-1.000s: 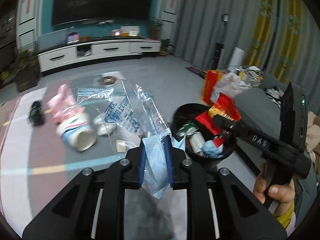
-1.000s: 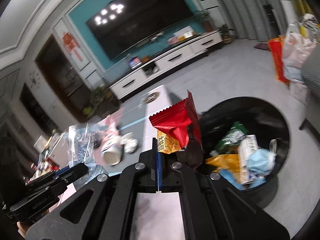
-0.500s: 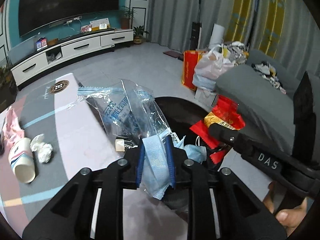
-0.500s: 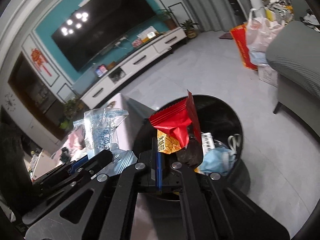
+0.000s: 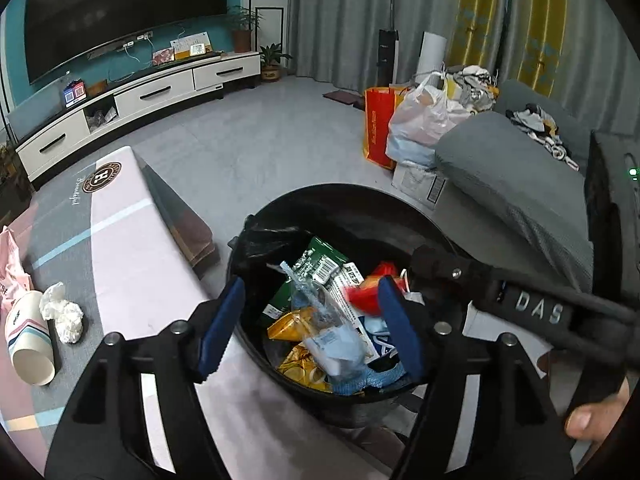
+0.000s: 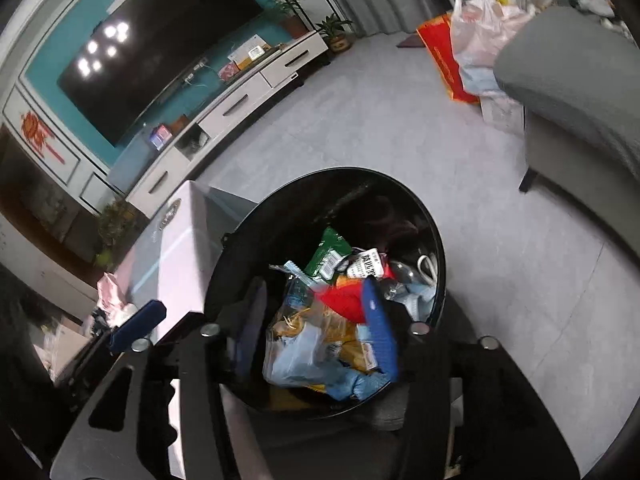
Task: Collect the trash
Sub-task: 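Carry both bags over the black bin and open both tools to drop them, then grasp the white tissue with the right tool while the left tool grasps the white paper cup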
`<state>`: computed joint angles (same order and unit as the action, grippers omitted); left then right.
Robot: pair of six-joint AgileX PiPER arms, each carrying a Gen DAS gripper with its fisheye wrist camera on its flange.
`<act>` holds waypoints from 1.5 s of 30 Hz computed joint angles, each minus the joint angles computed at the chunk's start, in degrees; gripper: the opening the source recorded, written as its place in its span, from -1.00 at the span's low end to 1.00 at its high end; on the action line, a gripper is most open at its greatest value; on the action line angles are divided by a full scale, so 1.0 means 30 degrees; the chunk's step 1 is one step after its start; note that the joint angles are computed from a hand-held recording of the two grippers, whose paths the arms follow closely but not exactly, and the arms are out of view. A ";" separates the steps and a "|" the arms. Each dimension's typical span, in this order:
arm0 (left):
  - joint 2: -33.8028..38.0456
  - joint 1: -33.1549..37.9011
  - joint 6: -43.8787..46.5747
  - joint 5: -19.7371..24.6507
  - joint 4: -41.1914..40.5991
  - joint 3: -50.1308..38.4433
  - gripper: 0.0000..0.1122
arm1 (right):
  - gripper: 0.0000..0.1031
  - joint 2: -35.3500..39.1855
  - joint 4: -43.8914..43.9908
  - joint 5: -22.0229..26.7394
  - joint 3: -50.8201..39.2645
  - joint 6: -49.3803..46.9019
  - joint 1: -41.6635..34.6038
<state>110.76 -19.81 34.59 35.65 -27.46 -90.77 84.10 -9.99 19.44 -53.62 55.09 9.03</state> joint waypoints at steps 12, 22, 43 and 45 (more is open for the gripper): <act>-0.4279 0.3998 0.5458 -0.0278 -0.5957 0.5661 0.52 | 0.10 -0.0668 -0.2449 -0.0572 -0.0190 0.2783 0.1335; -0.5237 1.1241 0.8084 0.1469 -0.7965 0.7236 0.63 | 0.15 0.2257 -0.4793 0.1102 -0.4081 0.3010 0.5597; -0.0996 1.6181 0.2511 0.3378 -0.6013 0.2606 0.74 | 0.15 1.1192 -0.3735 0.5253 -1.5247 -0.0417 0.9770; -0.0830 1.6305 0.2223 0.3459 -0.5898 0.2397 0.74 | 0.15 1.1642 -0.3360 0.5464 -1.5970 -0.0833 0.9670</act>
